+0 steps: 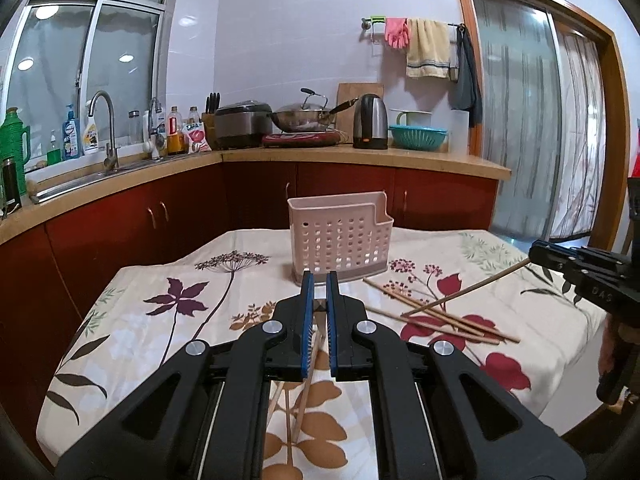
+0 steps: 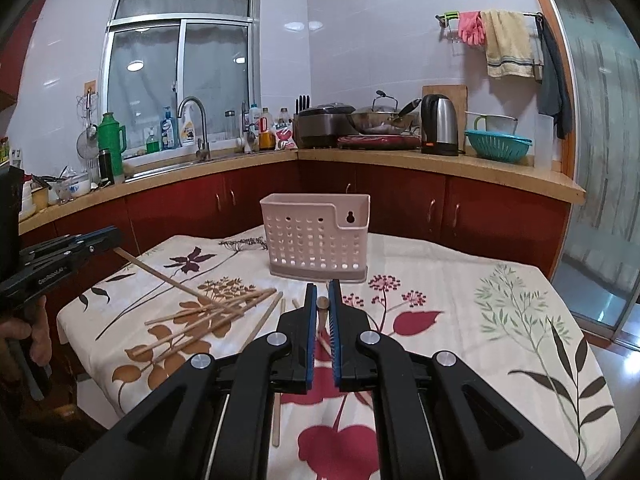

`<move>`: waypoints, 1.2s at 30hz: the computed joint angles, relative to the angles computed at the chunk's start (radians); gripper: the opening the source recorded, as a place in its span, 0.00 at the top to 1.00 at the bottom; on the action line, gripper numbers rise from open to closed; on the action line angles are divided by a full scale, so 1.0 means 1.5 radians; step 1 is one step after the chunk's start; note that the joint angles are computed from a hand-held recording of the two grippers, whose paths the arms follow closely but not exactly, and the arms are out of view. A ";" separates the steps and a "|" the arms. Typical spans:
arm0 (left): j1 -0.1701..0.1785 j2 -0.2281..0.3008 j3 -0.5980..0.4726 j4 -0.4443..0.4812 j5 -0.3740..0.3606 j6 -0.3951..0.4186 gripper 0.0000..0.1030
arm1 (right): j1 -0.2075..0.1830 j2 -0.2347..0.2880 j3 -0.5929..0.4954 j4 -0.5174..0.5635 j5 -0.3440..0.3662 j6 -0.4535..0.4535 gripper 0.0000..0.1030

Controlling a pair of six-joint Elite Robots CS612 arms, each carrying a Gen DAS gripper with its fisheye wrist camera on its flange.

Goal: Organize utensils
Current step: 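Lift both held chopsticks upright and carry them over the pink holder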

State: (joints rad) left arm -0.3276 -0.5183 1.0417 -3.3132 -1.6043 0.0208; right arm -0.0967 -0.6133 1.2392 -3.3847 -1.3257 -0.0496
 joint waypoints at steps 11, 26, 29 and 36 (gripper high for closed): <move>0.004 0.042 -0.097 0.025 -0.003 0.003 0.93 | 0.002 0.037 -0.091 0.022 0.012 -0.001 0.94; 0.008 0.129 -0.278 0.082 -0.001 0.003 0.93 | 0.007 0.103 -0.239 0.073 0.009 0.012 0.93; 0.010 0.142 -0.305 0.094 -0.006 -0.001 0.92 | 0.007 0.112 -0.257 0.081 0.012 0.014 0.93; 0.016 0.173 -0.381 0.138 -0.034 -0.022 0.93 | 0.005 0.123 -0.289 0.100 0.022 0.020 0.94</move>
